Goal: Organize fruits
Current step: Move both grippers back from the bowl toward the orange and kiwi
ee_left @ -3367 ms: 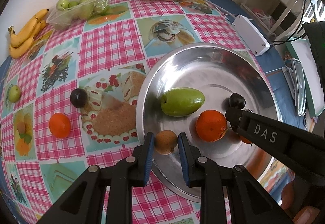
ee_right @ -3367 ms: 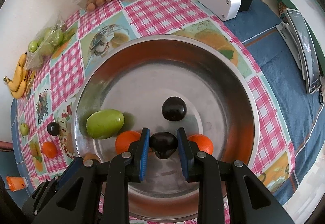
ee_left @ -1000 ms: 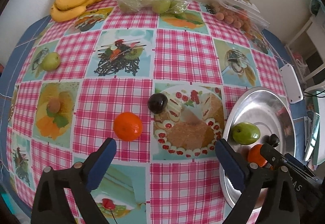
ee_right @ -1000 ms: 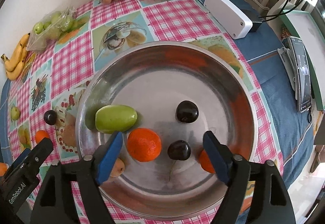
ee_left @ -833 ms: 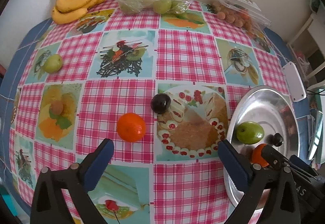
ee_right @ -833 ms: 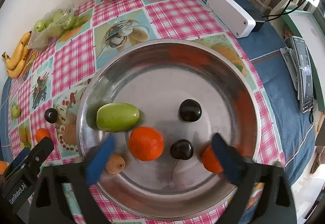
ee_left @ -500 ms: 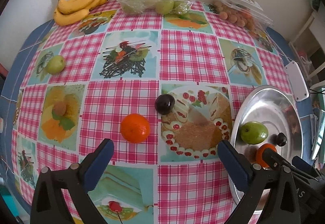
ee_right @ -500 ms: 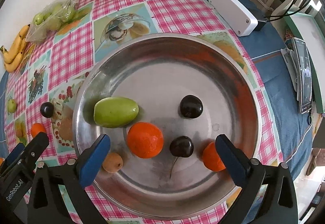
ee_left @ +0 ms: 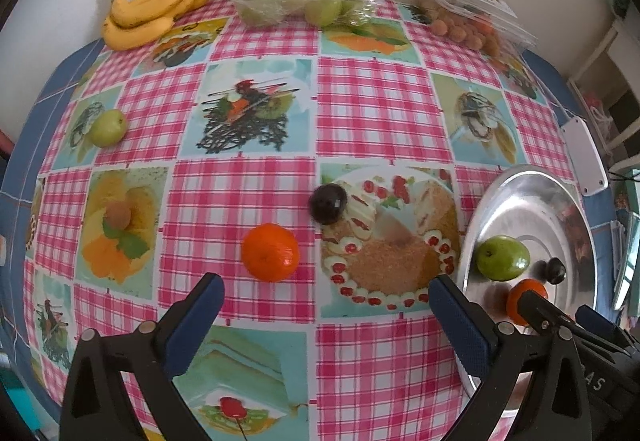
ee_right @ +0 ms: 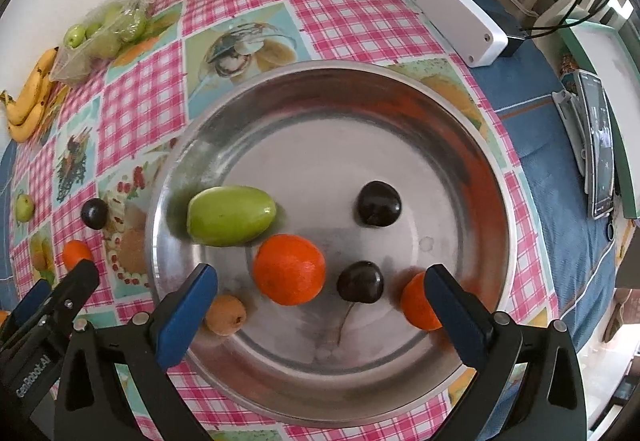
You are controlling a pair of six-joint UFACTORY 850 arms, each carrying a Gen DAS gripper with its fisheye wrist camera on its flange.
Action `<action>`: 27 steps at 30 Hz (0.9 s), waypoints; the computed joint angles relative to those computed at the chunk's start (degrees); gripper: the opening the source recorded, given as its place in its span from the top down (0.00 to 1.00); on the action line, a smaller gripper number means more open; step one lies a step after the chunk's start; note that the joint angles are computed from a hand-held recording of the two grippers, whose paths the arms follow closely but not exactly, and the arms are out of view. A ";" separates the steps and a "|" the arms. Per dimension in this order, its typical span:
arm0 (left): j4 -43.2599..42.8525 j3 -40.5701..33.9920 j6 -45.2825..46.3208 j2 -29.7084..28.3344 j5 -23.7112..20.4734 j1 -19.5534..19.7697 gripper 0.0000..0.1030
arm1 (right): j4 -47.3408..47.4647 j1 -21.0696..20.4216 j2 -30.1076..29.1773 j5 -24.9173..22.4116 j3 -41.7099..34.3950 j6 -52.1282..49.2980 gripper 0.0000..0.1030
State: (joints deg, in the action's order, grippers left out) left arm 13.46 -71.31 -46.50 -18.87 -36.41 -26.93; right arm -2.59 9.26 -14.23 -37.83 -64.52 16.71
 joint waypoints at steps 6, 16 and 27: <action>-2.43 2.41 0.31 2.34 1.47 2.80 0.00 | 1.09 1.59 0.46 0.95 -0.02 -0.75 0.00; 1.06 7.82 -6.06 7.21 1.95 9.17 0.00 | 2.40 5.77 0.26 2.44 -0.99 -2.13 0.00; 0.19 12.25 -6.06 11.17 2.91 15.84 0.00 | 5.74 12.23 -1.56 4.78 -2.75 -5.69 0.00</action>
State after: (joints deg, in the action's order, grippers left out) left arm 13.65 -59.07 -52.56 -7.70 -33.50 -11.09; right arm 3.15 21.49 -15.79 -33.05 -67.27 11.02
